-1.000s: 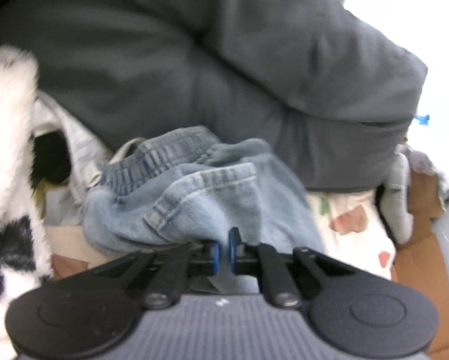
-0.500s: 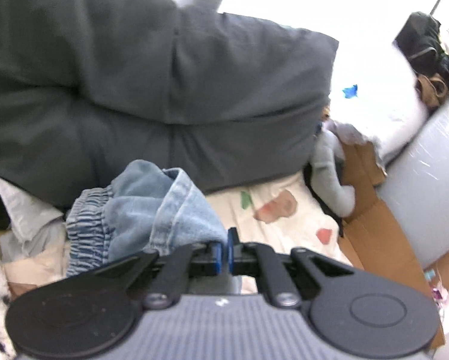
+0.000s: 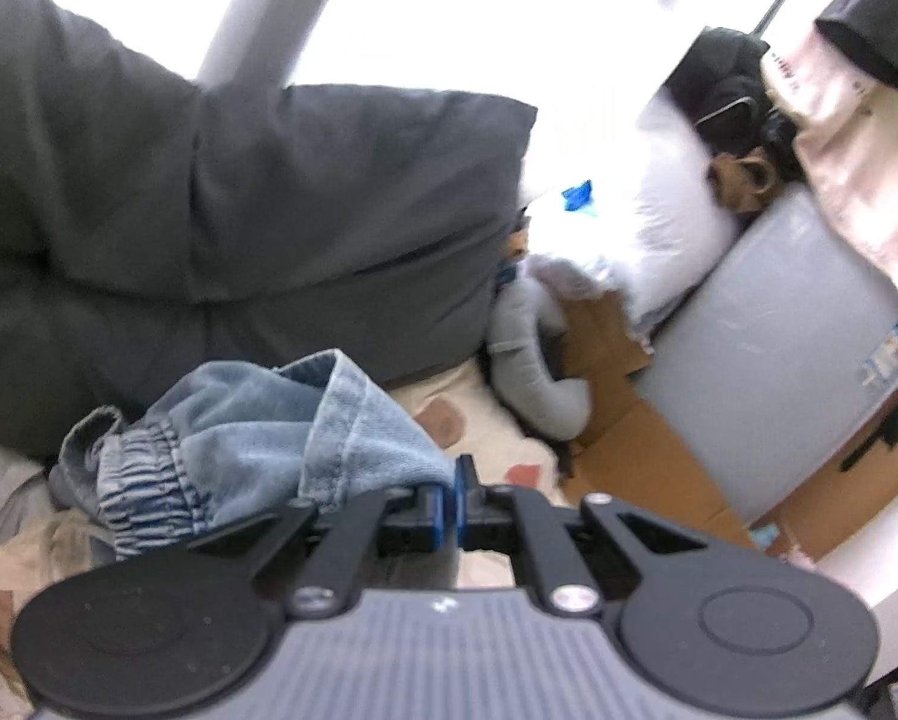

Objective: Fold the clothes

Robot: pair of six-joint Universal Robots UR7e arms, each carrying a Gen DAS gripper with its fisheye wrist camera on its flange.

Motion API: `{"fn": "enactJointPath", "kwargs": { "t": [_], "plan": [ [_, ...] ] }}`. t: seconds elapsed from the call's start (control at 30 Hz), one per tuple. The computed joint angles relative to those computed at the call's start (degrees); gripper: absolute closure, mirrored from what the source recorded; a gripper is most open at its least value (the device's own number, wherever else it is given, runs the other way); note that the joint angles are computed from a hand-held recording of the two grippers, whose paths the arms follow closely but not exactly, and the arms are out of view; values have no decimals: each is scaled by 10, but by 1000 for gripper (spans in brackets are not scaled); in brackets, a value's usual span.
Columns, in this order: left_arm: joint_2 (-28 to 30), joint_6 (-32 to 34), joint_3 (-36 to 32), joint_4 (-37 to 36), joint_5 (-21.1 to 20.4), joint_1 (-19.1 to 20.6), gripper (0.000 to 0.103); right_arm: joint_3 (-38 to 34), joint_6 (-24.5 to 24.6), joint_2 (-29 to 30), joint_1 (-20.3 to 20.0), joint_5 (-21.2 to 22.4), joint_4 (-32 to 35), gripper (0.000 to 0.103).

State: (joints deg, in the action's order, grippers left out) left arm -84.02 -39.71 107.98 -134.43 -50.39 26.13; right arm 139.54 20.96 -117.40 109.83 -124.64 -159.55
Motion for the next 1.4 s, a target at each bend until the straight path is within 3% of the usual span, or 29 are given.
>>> {"fn": "enactJointPath", "kwargs": {
  "t": [0.37,0.73,1.03,1.23,1.3,1.4],
  "plan": [
    [39,23,-68,38,-29,-12,100,2,11,-6,9,-8,7,6],
    [139,78,-107,10,-56,41,100,11,23,-33,-11,-14,19,6],
    [227,127,-132,-35,-95,89,99,22,25,-48,-51,2,18,6],
    [288,108,-148,-30,-97,107,99,25,25,-44,-69,11,14,6],
    [308,99,-159,-14,-95,113,97,26,25,-44,-73,13,12,6],
    [328,79,-178,31,-93,113,83,30,28,-46,-81,18,8,6]
  ]
}}
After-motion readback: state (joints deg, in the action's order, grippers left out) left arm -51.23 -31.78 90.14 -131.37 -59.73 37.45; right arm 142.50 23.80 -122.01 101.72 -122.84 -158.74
